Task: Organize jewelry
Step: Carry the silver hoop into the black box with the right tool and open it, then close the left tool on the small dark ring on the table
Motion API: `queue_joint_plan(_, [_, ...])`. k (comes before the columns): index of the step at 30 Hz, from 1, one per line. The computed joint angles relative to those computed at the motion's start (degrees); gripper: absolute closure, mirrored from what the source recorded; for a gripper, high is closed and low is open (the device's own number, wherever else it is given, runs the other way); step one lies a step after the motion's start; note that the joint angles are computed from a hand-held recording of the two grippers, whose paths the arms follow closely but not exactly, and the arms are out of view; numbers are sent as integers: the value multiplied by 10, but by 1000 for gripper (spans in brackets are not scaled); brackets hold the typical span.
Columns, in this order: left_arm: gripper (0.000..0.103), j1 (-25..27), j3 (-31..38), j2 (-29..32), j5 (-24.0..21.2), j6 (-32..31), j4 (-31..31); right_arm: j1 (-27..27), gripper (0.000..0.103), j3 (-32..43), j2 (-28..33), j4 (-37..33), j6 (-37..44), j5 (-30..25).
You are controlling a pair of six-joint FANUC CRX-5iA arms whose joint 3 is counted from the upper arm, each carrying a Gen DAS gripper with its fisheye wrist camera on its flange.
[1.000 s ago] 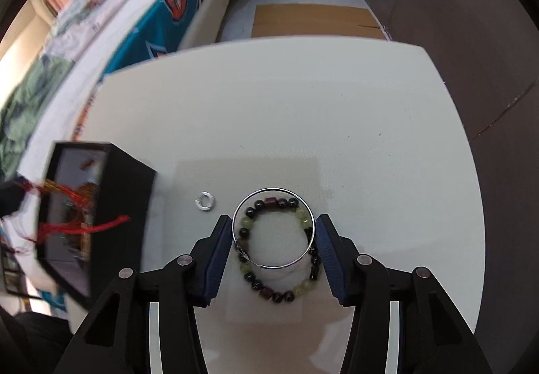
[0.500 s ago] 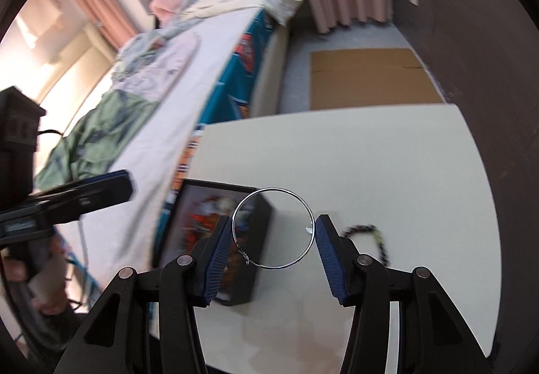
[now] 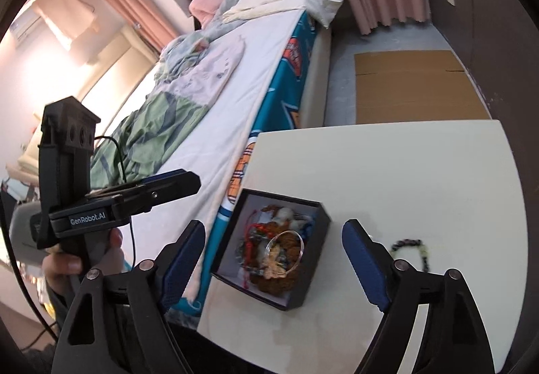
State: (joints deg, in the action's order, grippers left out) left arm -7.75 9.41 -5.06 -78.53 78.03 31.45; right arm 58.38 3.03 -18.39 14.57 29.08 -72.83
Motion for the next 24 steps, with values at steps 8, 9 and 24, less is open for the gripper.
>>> queue_joint_plan(8, [30, -63, 47, 34, -11, 11, -30, 13, 19, -35, -45, 46, -60, -49])
queue_joint_plan(9, [30, -73, 56, 41, -15, 17, -37, 14, 19, -39, -50, 50, -64, -56])
queue_joint_plan(24, [32, -196, 172, 131, -65, 82, -124, -42, 19, -104, -126, 27, -101, -103])
